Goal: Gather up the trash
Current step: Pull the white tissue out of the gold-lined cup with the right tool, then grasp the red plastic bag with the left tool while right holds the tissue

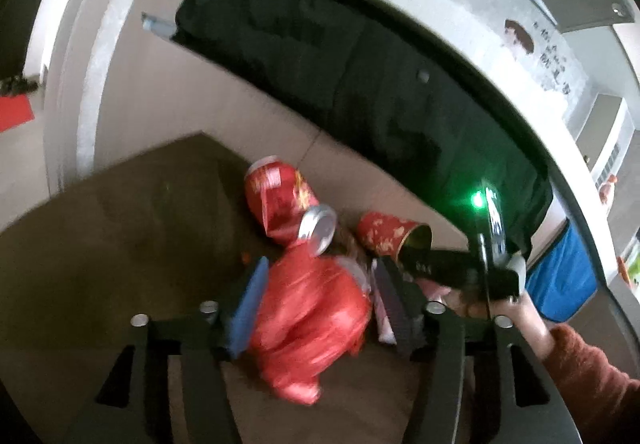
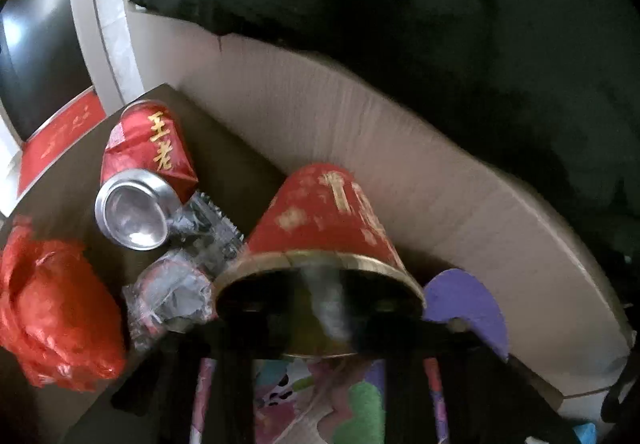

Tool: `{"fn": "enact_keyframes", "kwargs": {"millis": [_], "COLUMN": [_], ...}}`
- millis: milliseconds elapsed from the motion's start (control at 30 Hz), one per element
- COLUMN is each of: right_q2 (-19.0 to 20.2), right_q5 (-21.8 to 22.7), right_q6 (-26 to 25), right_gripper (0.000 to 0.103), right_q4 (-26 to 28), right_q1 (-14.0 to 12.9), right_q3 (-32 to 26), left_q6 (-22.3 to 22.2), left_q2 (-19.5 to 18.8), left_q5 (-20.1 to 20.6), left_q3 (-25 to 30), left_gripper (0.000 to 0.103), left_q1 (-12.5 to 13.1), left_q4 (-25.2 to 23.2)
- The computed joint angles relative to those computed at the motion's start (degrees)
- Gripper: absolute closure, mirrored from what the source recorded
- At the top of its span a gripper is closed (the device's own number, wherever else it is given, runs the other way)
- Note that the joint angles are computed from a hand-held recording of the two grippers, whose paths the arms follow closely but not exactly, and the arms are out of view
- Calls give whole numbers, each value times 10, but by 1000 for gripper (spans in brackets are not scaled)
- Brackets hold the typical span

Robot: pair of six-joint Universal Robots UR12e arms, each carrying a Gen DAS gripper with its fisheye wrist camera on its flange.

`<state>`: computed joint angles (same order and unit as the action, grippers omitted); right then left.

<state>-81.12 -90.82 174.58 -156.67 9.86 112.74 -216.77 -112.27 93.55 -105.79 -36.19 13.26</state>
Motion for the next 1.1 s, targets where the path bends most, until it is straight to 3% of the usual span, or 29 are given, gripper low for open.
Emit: {"fn": "enact_keyframes", "kwargs": {"millis": [67, 167, 433, 700, 767, 833, 867, 900, 933, 967, 1000, 1100], "right_q2": [-16, -49, -122, -198, -215, -222, -222, -223, -225, -226, -228, -222], "right_q5": [27, 43, 114, 214, 234, 263, 256, 241, 227, 222, 218, 219], "right_q6": [-4, -35, -38, -42, -44, -64, -65, -73, -85, -94, -104, -137], "right_gripper": [99, 99, 99, 99, 99, 95, 93, 79, 55, 46, 41, 41], "right_q4": [-20, -49, -42, -8, 1, 13, 0, -17, -34, -48, -73, -80], "right_q1": [-7, -7, -38, -76, -88, -99, -95, -88, -83, -82, -79, -73], "right_q3": [17, 47, 106, 191, 209, 222, 227, 232, 237, 241, 248, 244], "left_q6": [0, 3, 56, 55, 54, 62, 65, 68, 69, 69, 70, 75], "left_q2": [4, 9, -1, -5, -2, 2, 5, 7, 11, 14, 18, 27], "left_q5": [18, 11, -8, 44, 74, 97, 102, 105, 109, 112, 116, 127], "left_q3": [-2, 3, 54, 63, 56, 47, 43, 40, 35, 31, 27, 14], "left_gripper": [43, 43, 43, 43, 43, 43, 43, 43, 43, 43, 43, 43], "left_q1": [-3, -2, -20, -40, -47, -53, -54, -53, -53, -53, -53, -52], "left_q4": [2, -10, -85, -120, -123, -127, -135, -141, -149, -154, -157, -158]}}
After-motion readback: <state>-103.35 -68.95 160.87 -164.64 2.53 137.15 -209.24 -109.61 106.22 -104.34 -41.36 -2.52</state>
